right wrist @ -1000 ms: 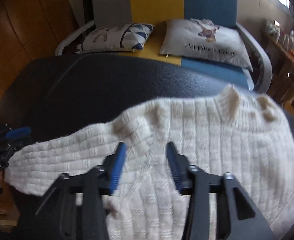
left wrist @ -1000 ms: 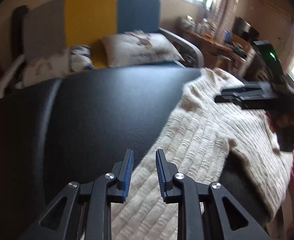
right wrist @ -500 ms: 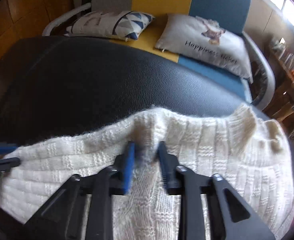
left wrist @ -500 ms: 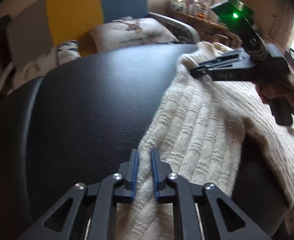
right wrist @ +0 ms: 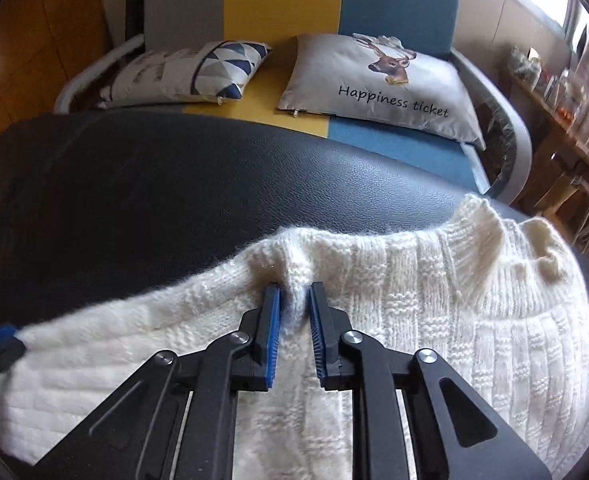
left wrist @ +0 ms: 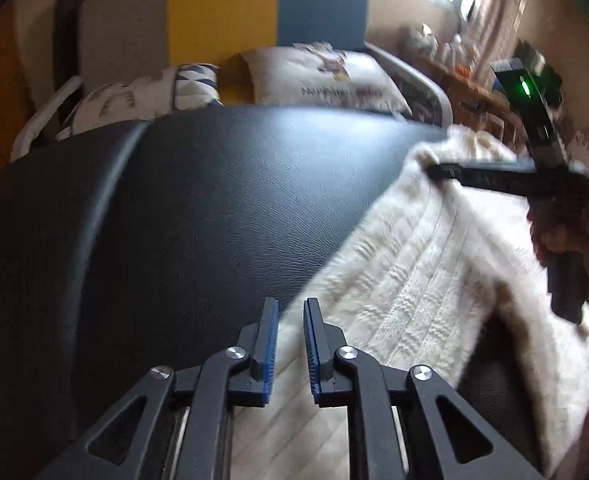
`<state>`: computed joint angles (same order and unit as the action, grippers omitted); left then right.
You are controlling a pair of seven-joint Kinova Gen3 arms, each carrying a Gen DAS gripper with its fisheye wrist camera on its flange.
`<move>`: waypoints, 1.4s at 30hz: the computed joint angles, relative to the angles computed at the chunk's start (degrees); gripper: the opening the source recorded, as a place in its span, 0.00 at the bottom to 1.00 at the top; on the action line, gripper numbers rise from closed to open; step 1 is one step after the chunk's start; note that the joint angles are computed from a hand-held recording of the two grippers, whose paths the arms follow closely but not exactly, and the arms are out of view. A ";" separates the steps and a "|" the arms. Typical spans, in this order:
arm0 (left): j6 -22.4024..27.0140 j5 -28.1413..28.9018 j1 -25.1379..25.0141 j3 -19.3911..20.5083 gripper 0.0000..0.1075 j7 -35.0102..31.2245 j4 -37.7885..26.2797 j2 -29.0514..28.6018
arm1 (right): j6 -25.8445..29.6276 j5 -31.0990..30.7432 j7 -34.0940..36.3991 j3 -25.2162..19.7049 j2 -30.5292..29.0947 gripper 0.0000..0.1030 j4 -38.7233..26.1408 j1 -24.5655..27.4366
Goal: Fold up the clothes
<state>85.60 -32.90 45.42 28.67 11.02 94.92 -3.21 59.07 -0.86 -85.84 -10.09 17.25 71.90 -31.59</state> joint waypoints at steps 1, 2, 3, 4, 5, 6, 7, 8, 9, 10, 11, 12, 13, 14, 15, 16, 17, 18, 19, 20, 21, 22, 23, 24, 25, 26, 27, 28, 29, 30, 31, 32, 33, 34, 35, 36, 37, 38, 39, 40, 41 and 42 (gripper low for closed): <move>1.06 -0.53 -0.28 1.77 0.15 1.46 -0.07 -1.05 | -0.65 -2.33 0.88 -0.61 -1.19 0.17 0.88 1.77; 2.67 -1.24 -0.34 4.42 0.15 3.79 -0.12 -2.49 | -1.52 -4.66 1.75 -1.58 -2.63 0.17 2.14 3.82; 4.51 -1.98 -0.26 7.08 0.16 6.12 -0.38 -3.78 | -1.96 -6.99 2.98 -3.34 -4.02 0.18 3.24 6.47; 6.44 -2.34 -0.19 9.73 0.17 8.45 -0.75 -4.54 | -1.88 -9.32 4.82 -5.06 -5.49 0.18 4.24 9.13; 8.62 -2.13 -0.09 12.38 0.17 10.78 -1.30 -5.15 | -1.49 -11.65 6.89 -6.70 -6.99 0.22 5.23 11.78; 10.32 -1.28 -0.06 15.04 0.17 13.11 -1.61 -5.64 | -0.39 -13.98 9.08 -8.36 -8.20 0.26 5.86 14.44; 11.82 -0.37 -0.08 17.69 0.17 15.44 -1.96 -6.07 | 1.23 -16.31 11.41 -8.96 -9.51 0.27 6.63 16.10; 13.35 0.55 -0.03 20.35 0.17 17.77 -2.45 -6.39 | 2.32 -18.38 13.74 -8.50 -11.08 0.28 7.97 16.69; 14.48 1.80 -0.22 23.00 0.17 20.10 -2.63 -6.69 | 3.09 -19.67 15.93 -7.28 -12.60 0.28 9.29 16.23; 14.68 3.02 -1.06 25.66 0.17 22.43 -2.49 -6.95 | 4.01 -21.16 17.84 -5.03 -14.13 0.28 10.69 14.70; 14.07 4.44 -2.40 28.31 0.17 24.76 -2.01 -7.65 | 4.54 -22.23 19.11 -2.67 -15.41 0.28 12.07 12.61; 13.60 5.71 -4.09 30.97 0.17 27.09 -1.66 -8.00 | 4.66 -22.38 19.57 -1.37 -16.39 0.28 13.21 10.97; 13.85 6.45 -5.96 33.62 0.17 29.42 -1.32 -7.80 | 4.31 -21.59 19.28 -1.13 -17.13 0.28 14.14 9.81; 14.24 7.14 -7.70 36.27 0.17 31.75 -1.01 -7.44 | 3.63 -19.87 18.06 -1.64 -17.35 0.28 14.61 8.76; 15.00 7.63 -8.38 37.86 0.17 34.08 -0.59 -6.60 | 3.00 -18.30 16.42 -2.16 -17.19 0.28 14.79 7.76; 16.35 8.78 -8.31 38.39 0.17 36.41 -0.28 -5.10 | 2.37 -16.99 14.66 -2.36 -16.90 0.28 14.92 6.58; 17.09 10.70 -7.42 37.86 0.17 38.74 0.17 -3.46 | 1.87 -15.27 12.33 -1.72 -16.38 0.28 14.71 4.34; 16.91 12.09 -5.46 36.27 0.19 41.07 1.07 -2.16 | 1.42 -13.40 10.00 -0.58 -15.79 0.28 14.44 1.68; 17.36 12.54 -2.81 33.92 0.18 42.51 1.37 -1.91 | 1.63 -11.37 7.67 0.67 -14.73 0.28 13.88 -0.97; 18.00 12.55 -0.16 32.10 0.19 44.37 1.63 -1.51 | 2.60 -9.43 5.34 2.05 -13.11 0.28 12.86 -3.63; 19.02 13.35 2.40 29.45 0.19 45.41 1.43 -1.32 | 3.62 -7.91 3.04 3.40 -11.61 0.28 11.86 -6.10; 19.73 13.27 5.05 27.34 0.17 47.38 1.31 -1.29 | 4.53 -7.23 1.68 4.12 -10.24 0.28 11.04 -7.51; 20.43 12.27 7.71 25.76 0.16 48.68 1.01 -1.26 | 4.71 -7.44 1.24 4.33 -9.50 0.28 10.73 -7.86; 21.38 10.81 10.36 24.86 0.16 50.68 0.67 -0.86 | 4.19 -8.58 1.65 4.05 -9.63 0.28 10.98 -7.15; 22.66 9.47 13.02 23.72 0.16 51.79 0.12 -0.32 | 3.67 -10.65 2.37 3.22 -10.73 0.28 11.69 -5.37; 24.88 8.67 15.67 22.40 0.16 51.97 -1.09 1.28 | 3.39 -12.98 3.13 1.67 -12.23 0.28 12.48 -2.72; 26.84 7.10 17.80 21.60 0.16 51.22 -2.40 3.19 | 3.33 -15.31 3.83 0.19 -13.65 0.28 13.08 -0.07; 27.86 5.26 18.86 21.30 0.17 49.54 -3.26 4.26 | 3.81 -17.38 5.12 -1.28 -15.44 0.28 13.86 2.59; 27.96 2.96 18.86 21.79 0.18 47.21 -3.94 5.04 | 5.08 -18.51 6.37 -2.21 -17.45 0.28 14.51 4.18; 28.07 0.74 17.80 23.19 0.19 44.88 -4.53 6.14 | 6.81 -18.97 7.13 -2.60 -19.46 0.32 15.00 4.71; 29.00 -0.66 15.70 25.65 0.19 42.55 -5.46 8.30 | 8.84 -19.45 8.24 -1.93 -21.57 0.34 15.81 4.55; 30.19 -2.42 13.82 28.30 0.19 40.22 -6.59 10.93 | 10.97 -19.82 9.47 -1.39 -23.65 0.40 16.72 4.81; 30.45 -3.70 12.18 30.05 0.19 37.89 -7.32 12.75 | 13.01 -19.32 10.01 -1.14 -25.72 0.44 17.72 5.00; 29.77 -4.05 10.59 30.74 0.19 35.56 -7.45 13.87 | 14.98 -18.16 10.00 -1.19 -27.80 0.45 18.80 5.20; 28.17 -3.46 9.05 30.36 0.19 33.23 -7.32 14.19 | 16.50 -17.29 9.55 -1.52 -29.60 0.46 19.83 5.28; 25.84 -1.94 7.75 28.93 0.19 30.90 -6.39 13.53 | 17.61 -17.18 9.28 -1.56 -30.90 0.46 20.89 5.35; 23.51 0.06 7.31 26.43 0.19 28.62 -5.47 12.71 | 18.33 -17.09 9.30 -1.41 -31.98 0.46 22.25 5.49; 21.88 1.12 7.93 23.77 0.19 27.27 -4.76 11.75 | 18.75 -16.70 9.14 -1.52 -33.07 0.46 23.83 5.68; 21.19 1.56 9.50 21.12 0.19 26.86 -4.28 11.49 | 18.89 -15.72 8.38 -2.27 -33.91 0.46 25.33 5.90; 20.55 2.38 10.94 18.47 0.19 26.36 -4.18 10.83 | 18.76 -14.13 6.93 -3.67 -34.26 0.46 26.75 6.15; 20.08 2.91 12.78 15.81 0.20 25.50 -4.20 10.53 | 17.69 -13.11 6.10 -4.58 -35.11 0.46 28.35 6.16; 19.67 3.37 14.71 13.16 0.21 24.67 -4.23 10.33 | 15.78 -12.63 5.92 -5.00 -36.66 0.46 30.14 5.98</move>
<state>105.28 -29.53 60.13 41.82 35.69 90.69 7.12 74.85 -13.50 -79.92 -15.08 -19.41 102.03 -25.61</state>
